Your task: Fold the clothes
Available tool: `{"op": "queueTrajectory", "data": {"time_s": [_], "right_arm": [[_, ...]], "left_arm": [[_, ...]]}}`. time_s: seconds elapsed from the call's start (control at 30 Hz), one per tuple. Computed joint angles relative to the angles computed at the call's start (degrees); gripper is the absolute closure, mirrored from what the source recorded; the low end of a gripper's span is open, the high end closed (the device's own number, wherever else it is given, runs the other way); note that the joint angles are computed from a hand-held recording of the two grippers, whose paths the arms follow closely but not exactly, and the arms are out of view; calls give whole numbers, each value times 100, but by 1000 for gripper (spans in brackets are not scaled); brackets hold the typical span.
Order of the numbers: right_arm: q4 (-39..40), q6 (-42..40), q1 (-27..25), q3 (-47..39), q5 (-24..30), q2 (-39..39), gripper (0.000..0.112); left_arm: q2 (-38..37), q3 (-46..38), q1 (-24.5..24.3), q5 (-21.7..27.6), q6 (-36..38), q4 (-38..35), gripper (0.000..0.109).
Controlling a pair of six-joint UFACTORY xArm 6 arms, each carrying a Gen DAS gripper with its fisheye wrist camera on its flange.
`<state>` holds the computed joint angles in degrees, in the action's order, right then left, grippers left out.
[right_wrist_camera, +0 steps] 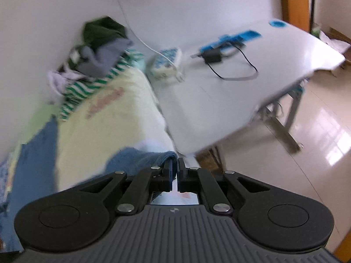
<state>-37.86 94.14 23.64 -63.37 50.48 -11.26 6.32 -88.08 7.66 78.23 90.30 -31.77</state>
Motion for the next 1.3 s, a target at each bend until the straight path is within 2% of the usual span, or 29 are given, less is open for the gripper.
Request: {"op": "queueTrajectory", "data": {"time_s": [0.07,0.17,0.23,0.27,0.4,0.53,0.6,0.67,0.7,0.77,0.9,1.03,1.1,1.23,1.3], "right_arm": [[76,-292,6,-5,-23,158,108],[-262,-649,209,-85,217,286,98],[-712,-968,413,-137,444,322,80],[-999,-1175,546,-211,623,392,77],[-2059,-2400,1005,-496,1124,755,73],[-3200,-3875,1275,-321,866,918,74],[-3638,-4337,1309,-194,600,936,79],[-3645,-4559,1200,-174,283,934,93],[-3550,-4645,1115,-176,105,923,104],[-3199,-4690,939,-233,-140,890,108],[-2345,-4215,607,-409,-353,690,109],[-1438,-3238,250,-468,-264,308,110],[-959,-2564,-45,-271,-410,-24,110],[28,-975,-772,545,-1571,-735,110],[178,-320,-922,828,-1953,-837,110]], "left_arm": [[-26,49,-3,33,12,17,46],[-43,9,30,205,-1,75,47],[-3,-166,108,403,-98,-2,50],[9,-246,154,468,-142,-57,50],[156,-634,390,592,-235,-81,49],[470,-1244,721,798,-358,305,49],[634,-1534,845,898,-497,483,49],[703,-1665,915,936,-612,542,49],[688,-1649,928,914,-649,530,49],[457,-1279,865,683,-533,373,49],[21,-560,678,275,-109,4,47],[-316,101,351,-169,562,-191,47],[-330,219,207,-303,669,-156,49],[-201,216,-9,-362,562,24,55],[-43,54,-36,-173,328,97,59]]}}
